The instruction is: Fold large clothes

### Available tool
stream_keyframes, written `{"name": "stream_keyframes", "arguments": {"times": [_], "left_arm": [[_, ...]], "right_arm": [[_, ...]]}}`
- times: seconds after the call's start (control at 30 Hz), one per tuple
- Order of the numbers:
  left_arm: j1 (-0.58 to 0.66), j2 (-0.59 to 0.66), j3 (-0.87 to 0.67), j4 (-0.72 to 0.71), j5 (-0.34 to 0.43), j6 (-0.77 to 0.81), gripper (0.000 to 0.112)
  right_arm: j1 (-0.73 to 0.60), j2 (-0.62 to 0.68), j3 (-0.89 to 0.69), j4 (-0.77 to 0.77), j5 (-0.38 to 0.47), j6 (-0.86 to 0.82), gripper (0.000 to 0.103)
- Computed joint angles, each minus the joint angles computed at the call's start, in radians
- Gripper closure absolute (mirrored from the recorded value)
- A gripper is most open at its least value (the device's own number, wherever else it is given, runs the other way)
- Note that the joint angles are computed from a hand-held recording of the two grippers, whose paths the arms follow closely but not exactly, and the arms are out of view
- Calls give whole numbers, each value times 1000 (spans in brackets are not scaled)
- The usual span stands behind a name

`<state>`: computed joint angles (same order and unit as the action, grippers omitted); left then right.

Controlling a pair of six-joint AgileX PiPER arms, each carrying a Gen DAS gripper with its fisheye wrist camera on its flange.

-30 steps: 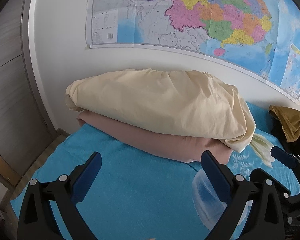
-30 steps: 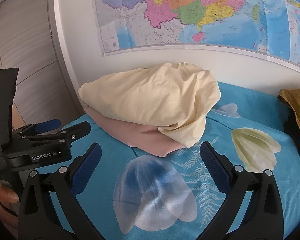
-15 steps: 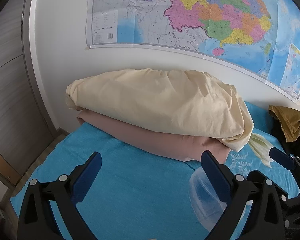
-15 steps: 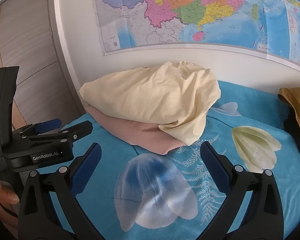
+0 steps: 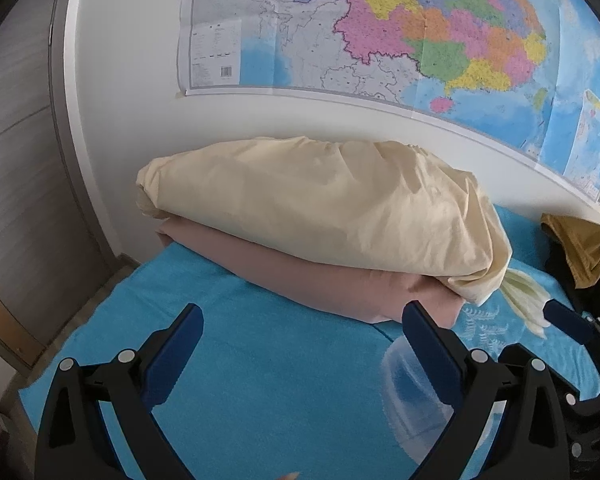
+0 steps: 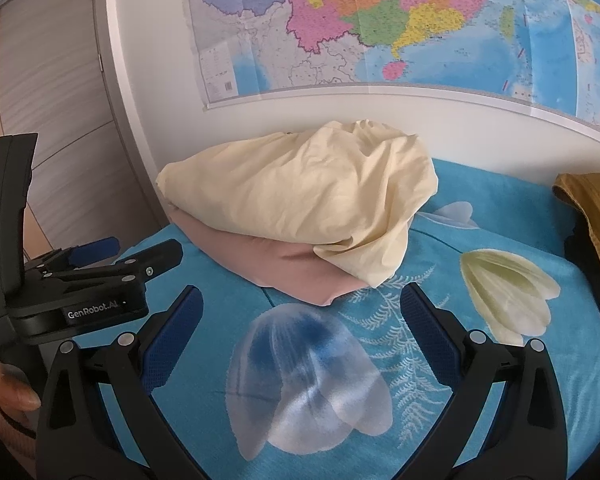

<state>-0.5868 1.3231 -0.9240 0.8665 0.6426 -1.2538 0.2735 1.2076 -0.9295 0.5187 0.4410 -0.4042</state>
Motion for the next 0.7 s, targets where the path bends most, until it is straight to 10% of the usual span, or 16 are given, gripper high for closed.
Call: {"name": "stream_keyframes", "arguments": {"times": [0.7], "left_arm": [[-16, 1, -5, -41, 17, 29, 15]], "right_arm": [[2, -10, 5, -12, 2, 14, 6]]}}
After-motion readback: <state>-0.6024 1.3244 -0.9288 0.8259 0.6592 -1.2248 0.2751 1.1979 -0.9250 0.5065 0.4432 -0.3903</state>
